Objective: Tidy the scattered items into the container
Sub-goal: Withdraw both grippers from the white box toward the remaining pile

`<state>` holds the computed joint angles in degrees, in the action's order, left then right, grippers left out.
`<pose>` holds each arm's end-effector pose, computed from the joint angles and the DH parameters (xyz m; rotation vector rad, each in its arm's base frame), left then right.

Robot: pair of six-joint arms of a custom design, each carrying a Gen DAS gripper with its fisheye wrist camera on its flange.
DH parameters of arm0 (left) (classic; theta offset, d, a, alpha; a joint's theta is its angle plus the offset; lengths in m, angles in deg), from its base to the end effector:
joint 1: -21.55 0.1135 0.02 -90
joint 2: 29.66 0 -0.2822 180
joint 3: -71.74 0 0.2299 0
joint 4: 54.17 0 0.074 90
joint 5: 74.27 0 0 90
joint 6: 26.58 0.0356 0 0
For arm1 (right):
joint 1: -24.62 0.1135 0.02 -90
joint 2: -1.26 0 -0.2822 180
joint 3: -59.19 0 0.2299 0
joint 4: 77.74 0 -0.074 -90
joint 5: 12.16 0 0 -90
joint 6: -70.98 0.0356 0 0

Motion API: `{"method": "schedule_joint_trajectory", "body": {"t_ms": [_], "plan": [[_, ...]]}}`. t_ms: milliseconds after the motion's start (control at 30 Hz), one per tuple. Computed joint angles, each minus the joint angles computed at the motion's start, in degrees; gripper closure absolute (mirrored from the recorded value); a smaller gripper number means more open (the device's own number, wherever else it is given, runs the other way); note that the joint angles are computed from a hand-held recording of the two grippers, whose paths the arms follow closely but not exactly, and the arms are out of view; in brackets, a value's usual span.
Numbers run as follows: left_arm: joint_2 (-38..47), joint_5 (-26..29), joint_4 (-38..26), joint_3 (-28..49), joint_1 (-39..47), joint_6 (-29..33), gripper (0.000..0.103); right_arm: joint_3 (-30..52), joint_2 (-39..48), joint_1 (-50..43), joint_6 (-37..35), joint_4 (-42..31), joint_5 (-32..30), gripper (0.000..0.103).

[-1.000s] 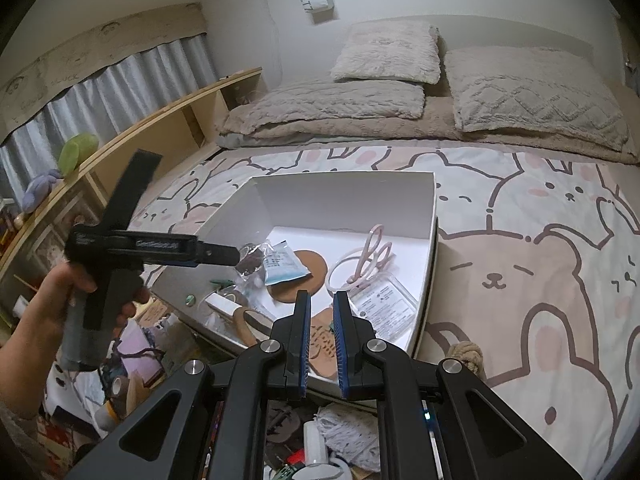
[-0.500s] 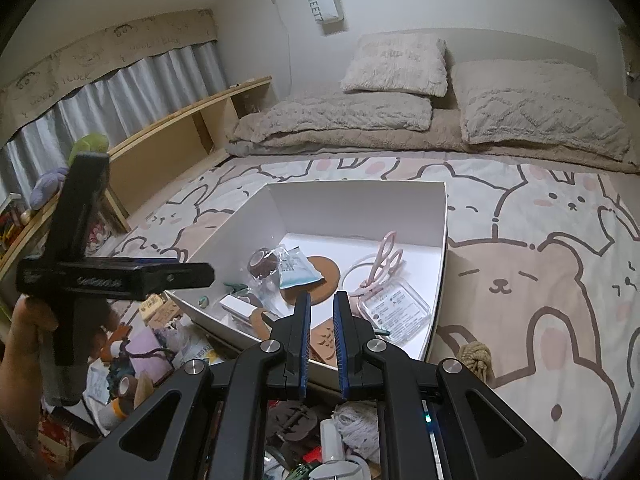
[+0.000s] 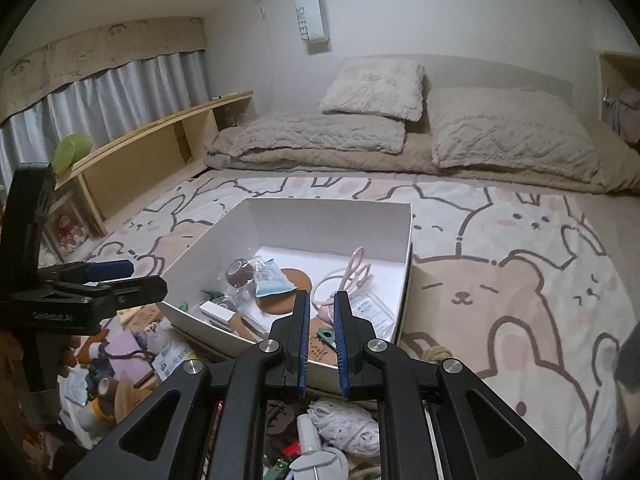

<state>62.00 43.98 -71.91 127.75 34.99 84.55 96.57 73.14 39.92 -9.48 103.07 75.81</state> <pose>0.2741 0.0482 0.1770 0.3564 2.3552 -0.3371 0.2050 0.0574 0.1907 -0.1297 2.1687 0.2876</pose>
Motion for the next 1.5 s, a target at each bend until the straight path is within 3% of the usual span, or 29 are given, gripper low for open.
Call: {"method": "schedule_joint_trajectory", "body": {"t_ms": [33,67,167,467,900,1100,1300,1500], "plan": [[-0.56,0.26,0.34,-0.53,0.3,-0.03,0.002,-0.19,-0.68,0.01,0.11,-0.15,0.26,0.028],[-1.02,0.43,0.67,-1.01,0.57,-0.03,0.0,-0.65,-1.54,0.18,0.26,0.09,1.01,0.0],[-2.78,0.77,2.09,-2.67,1.49,-0.28,0.0,-1.94,-2.17,1.19,0.48,3.5,3.18,0.0],[-5.88,2.73,1.14,-4.15,3.96,0.52,0.0,-3.48,-3.43,2.53,0.68,4.83,4.81,0.0],[-12.12,6.92,0.39,-7.53,9.47,1.16,0.0,-9.49,-18.85,5.41,4.42,1.14,6.86,0.0],[-15.63,8.58,1.99,-10.58,12.57,3.06,0.0,-12.7,-28.11,6.38,6.41,-1.34,8.85,0.0],[-19.36,11.15,4.69,-14.27,16.75,4.3,0.0,-17.43,-36.86,3.67,7.6,-2.49,6.16,0.0],[-19.24,14.14,8.01,-16.85,21.72,5.57,0.0,-21.69,-45.54,5.66,8.28,-6.22,10.89,0.0]]}}
